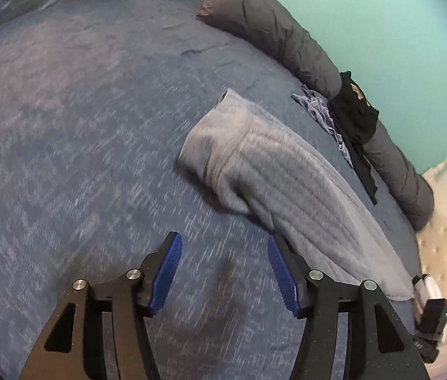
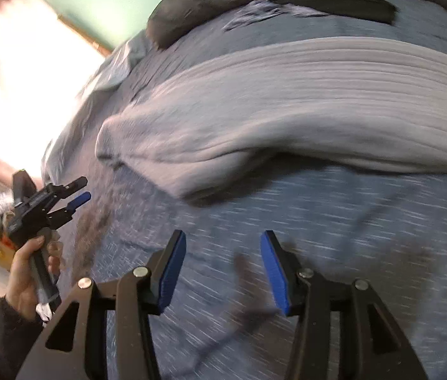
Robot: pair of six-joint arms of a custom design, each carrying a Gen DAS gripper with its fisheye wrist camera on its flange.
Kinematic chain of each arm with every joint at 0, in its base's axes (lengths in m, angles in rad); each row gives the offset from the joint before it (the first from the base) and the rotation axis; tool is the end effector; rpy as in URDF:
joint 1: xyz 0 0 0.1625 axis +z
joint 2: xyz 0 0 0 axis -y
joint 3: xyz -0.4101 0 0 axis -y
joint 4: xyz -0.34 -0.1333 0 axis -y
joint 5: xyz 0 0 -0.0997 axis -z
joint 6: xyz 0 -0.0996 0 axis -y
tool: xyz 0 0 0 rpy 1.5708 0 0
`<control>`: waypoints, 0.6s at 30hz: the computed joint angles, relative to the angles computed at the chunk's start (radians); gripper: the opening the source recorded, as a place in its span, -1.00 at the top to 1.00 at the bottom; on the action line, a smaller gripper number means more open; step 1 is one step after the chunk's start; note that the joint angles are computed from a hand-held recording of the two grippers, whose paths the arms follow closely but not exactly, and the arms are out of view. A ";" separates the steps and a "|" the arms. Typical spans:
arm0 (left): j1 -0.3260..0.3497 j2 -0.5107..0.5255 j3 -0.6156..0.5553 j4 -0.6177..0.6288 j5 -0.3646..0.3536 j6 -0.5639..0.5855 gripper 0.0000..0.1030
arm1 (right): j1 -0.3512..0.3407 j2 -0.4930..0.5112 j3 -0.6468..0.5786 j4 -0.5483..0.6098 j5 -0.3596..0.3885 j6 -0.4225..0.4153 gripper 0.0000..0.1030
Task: Fold clothes
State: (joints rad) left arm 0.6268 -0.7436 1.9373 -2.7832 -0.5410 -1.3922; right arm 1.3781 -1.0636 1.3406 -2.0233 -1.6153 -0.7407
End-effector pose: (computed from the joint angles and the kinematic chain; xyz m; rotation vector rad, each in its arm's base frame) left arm -0.2991 -0.4866 0.0746 -0.5575 2.3877 -1.2853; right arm 0.0036 -0.6546 0.3474 0.8104 -2.9051 0.2068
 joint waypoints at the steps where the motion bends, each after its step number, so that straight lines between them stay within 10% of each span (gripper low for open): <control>1: -0.008 0.001 0.015 -0.007 0.008 -0.019 -0.18 | 0.012 0.006 0.020 -0.024 -0.007 -0.002 0.02; 13: -0.042 0.003 0.081 -0.038 0.062 -0.045 -0.19 | 0.072 0.075 0.113 -0.292 -0.054 -0.049 0.03; 18: -0.037 -0.002 0.112 -0.124 0.060 -0.018 -0.19 | 0.070 0.088 0.080 -0.281 -0.037 -0.042 0.87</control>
